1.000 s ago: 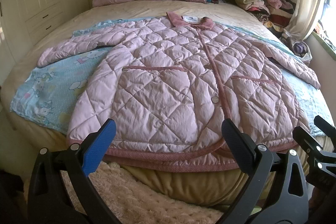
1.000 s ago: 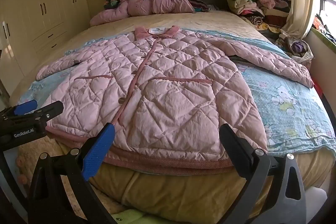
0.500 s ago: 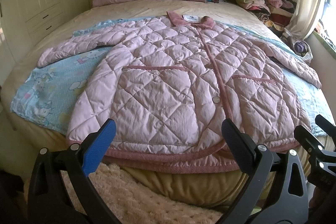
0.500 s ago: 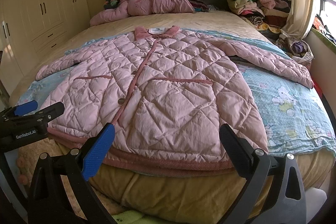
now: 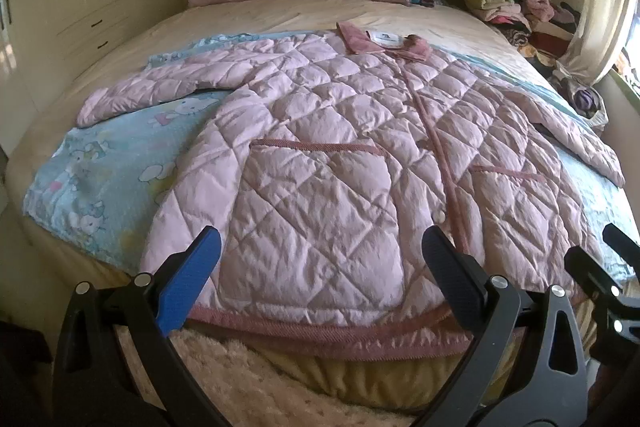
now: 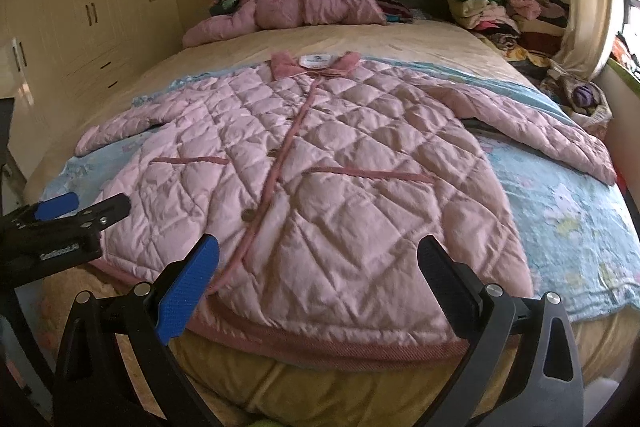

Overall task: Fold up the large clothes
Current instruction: 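Move both tools toward the pink quilted jacket lying on the bed, then grasp the jacket sleeve cuff with the right tool and lift it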

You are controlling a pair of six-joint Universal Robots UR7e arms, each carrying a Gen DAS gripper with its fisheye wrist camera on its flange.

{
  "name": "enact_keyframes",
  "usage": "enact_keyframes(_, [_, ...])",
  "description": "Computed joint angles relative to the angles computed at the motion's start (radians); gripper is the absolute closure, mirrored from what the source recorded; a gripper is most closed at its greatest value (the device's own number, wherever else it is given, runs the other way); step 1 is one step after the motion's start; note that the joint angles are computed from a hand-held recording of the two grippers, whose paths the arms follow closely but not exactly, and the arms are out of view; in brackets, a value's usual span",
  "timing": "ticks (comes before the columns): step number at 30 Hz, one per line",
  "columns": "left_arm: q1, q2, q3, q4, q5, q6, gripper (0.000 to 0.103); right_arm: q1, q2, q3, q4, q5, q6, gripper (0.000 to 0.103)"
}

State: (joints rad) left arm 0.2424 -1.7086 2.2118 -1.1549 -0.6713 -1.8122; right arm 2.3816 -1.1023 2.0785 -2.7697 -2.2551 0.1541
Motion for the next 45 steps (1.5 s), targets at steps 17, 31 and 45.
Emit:
enact_keyframes(17, [0.175, 0.025, -0.09, -0.059, 0.134, 0.134, 0.009, -0.06, 0.135, -0.173, 0.003, 0.075, -0.045, 0.004])
enact_keyframes(31, [0.313, 0.11, -0.17, -0.29, 0.219, 0.405, 0.009, -0.123, 0.229, -0.353, 0.028, 0.055, -0.039, 0.004])
enact_keyframes(45, [0.444, 0.269, -0.29, -0.638, 0.262, 0.77, 0.009, -0.224, 0.254, -0.478, 0.015, -0.016, -0.006, 0.004])
